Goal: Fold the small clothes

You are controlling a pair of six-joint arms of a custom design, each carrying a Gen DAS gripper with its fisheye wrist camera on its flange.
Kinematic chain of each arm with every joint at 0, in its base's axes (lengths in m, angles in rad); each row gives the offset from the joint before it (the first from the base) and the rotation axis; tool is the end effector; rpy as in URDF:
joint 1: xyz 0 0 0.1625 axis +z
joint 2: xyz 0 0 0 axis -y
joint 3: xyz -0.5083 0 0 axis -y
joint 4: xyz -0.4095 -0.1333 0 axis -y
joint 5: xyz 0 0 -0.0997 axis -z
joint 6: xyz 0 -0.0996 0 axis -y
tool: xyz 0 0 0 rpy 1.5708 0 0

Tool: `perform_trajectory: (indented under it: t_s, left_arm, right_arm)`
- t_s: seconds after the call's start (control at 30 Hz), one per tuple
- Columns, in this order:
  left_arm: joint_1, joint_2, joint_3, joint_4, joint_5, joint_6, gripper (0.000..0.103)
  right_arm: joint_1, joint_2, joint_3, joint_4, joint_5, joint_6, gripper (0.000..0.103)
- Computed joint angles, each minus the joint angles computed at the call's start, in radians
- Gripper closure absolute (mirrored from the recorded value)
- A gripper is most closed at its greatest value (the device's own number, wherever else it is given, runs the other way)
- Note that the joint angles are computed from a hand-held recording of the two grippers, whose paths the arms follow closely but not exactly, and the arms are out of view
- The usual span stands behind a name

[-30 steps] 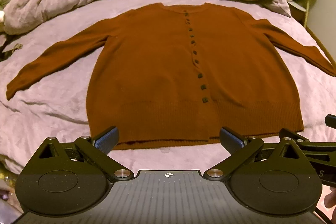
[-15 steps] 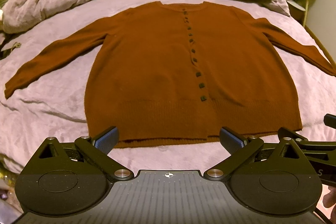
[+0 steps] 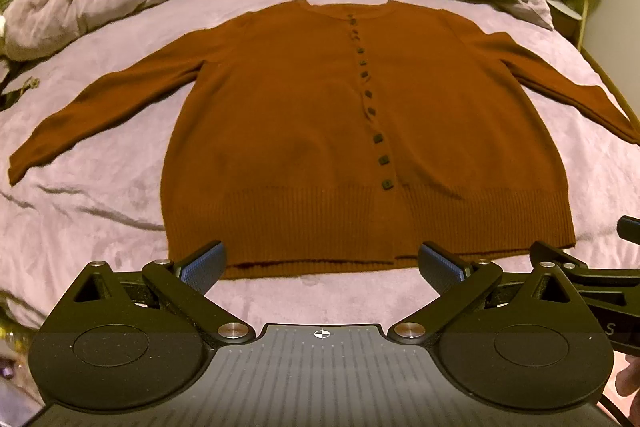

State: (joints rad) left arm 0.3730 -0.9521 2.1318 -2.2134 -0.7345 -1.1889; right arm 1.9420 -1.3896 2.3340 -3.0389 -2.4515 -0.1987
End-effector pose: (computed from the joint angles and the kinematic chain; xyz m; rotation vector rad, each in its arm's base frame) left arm -0.3924 -0.3761 0.0896 0.2865 2.2596 -0.7046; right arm 0.2158 -0.3986 0.3257 0.3551 -2.2100 0.6831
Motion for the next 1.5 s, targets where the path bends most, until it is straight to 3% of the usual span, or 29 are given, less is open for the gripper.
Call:
perform_trajectory:
  t_s: [1.5]
  left_arm:
    - [0.017, 0.0, -0.016, 0.015, -0.027, -0.003, 0.0]
  right_arm:
    - [-0.009, -0.006, -0.008, 0.033, 0.008, 0.019, 0.004]
